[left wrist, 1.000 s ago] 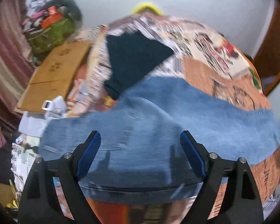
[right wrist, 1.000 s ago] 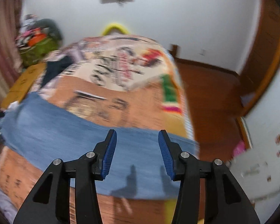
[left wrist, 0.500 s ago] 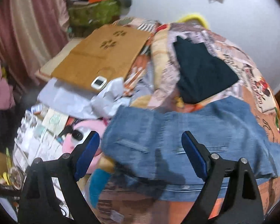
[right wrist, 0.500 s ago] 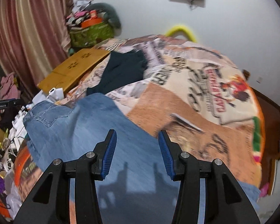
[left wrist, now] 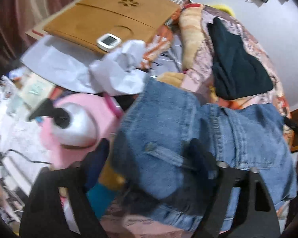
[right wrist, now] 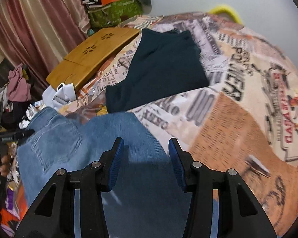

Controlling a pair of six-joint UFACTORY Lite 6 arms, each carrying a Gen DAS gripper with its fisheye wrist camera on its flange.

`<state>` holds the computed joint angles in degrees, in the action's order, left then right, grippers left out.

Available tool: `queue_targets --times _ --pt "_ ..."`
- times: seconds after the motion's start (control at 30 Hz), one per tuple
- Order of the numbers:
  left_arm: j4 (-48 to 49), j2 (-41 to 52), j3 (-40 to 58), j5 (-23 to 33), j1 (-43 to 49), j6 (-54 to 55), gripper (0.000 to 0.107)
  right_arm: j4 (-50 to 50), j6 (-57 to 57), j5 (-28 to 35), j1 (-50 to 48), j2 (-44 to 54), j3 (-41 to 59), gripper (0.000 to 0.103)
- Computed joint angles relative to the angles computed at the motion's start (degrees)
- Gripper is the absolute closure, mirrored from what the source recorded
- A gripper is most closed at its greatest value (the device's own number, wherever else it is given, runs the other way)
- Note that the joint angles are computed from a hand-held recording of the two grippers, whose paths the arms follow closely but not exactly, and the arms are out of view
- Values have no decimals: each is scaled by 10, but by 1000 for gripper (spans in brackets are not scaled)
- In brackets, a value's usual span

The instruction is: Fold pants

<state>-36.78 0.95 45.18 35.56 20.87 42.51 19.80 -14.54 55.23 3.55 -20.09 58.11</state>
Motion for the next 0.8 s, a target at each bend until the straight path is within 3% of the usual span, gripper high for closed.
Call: queue_targets --times 0.07,0.13,0.2,0.23,0.27,0.33,0.43,0.57,0.67,0.77,0.8 --pt "-25 17 5 -8 -13 9 51 25 -11 -14 0 35 -5 61" --pt "-29 21 6 -15 -25 10 72 43 -20 -22 2 45 -17 73" --pt "-38 0 -10 -36 -39 31 88 41 -22 -33 12 37 -37 78" --pt "-20 -23 -26 -61 -55 23 91 34 -22 -38 17 33 -42 80" --pt "22 -61 -54 -108 -78 -7 91 18 -17 -44 25 29 -44 84" --pt "91 -103 -84 -140 -96 -60 93 -27 22 -53 51 20 -41 91" --pt "130 -135 -116 -159 -76 -83 92 -93 74 -72 79 20 -41 96" --pt "80 -122 -125 -128 -40 -18 91 -127 106 -80 83 31 -44 96" --pt "146 -145 -126 -119 -49 -82 80 -122 108 -68 69 29 -34 96" --pt "139 -164 -109 -60 -19 -87 65 -118 110 -37 59 5 -22 95" --pt "123 -170 -102 -34 -3 -76 55 -119 117 -26 61 -8 -19 95"
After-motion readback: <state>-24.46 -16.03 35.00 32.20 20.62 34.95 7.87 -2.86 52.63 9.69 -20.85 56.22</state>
